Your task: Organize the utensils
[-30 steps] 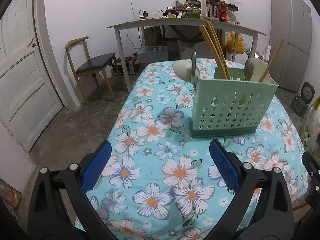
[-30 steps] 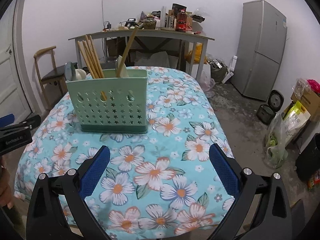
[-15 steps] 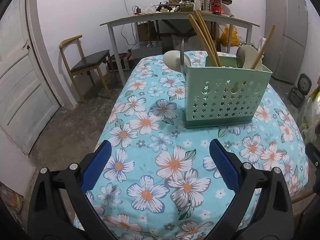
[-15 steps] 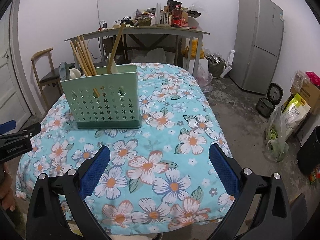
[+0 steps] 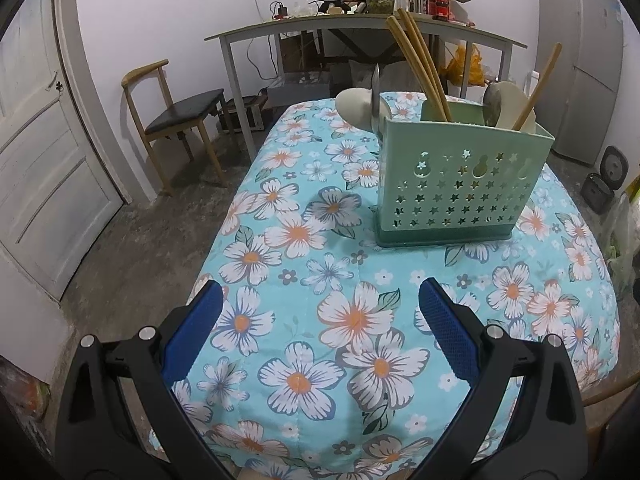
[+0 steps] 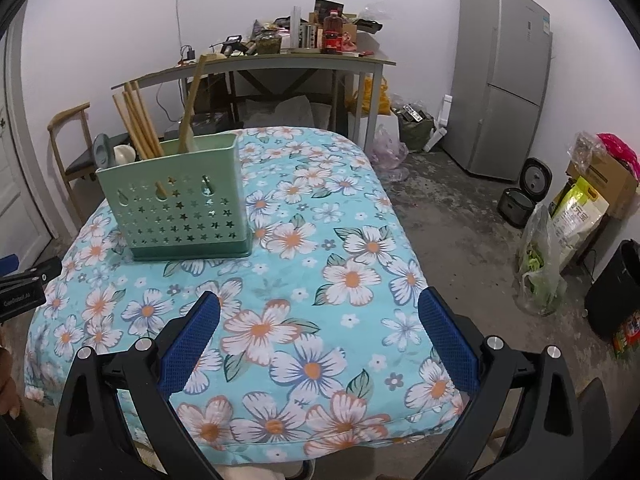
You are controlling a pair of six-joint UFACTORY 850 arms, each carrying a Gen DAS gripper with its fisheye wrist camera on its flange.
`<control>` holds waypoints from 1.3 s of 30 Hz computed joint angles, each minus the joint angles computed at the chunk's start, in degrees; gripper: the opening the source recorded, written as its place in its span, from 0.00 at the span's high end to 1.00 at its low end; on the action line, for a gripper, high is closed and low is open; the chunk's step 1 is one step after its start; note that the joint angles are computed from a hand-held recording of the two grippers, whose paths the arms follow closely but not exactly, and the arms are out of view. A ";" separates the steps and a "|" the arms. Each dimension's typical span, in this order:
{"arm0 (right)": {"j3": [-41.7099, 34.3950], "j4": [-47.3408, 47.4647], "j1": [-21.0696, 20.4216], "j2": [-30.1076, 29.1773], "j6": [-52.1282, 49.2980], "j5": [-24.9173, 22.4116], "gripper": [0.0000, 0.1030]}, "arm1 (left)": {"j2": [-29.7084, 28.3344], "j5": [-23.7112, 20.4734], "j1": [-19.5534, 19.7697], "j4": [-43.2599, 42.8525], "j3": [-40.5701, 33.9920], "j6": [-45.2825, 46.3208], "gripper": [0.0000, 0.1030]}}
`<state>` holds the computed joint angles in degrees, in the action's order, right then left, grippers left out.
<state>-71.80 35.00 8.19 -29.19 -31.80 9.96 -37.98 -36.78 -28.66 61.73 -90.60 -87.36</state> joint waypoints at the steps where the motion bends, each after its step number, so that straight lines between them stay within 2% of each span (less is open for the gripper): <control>1: -0.06 0.30 -0.07 -0.03 -0.26 -0.10 0.06 | -0.07 -0.09 -0.03 0.11 -0.07 -0.02 0.08; 39: -0.87 0.87 0.41 -0.62 -1.69 -0.85 0.06 | -0.65 -2.72 -0.29 0.49 -0.96 0.87 0.08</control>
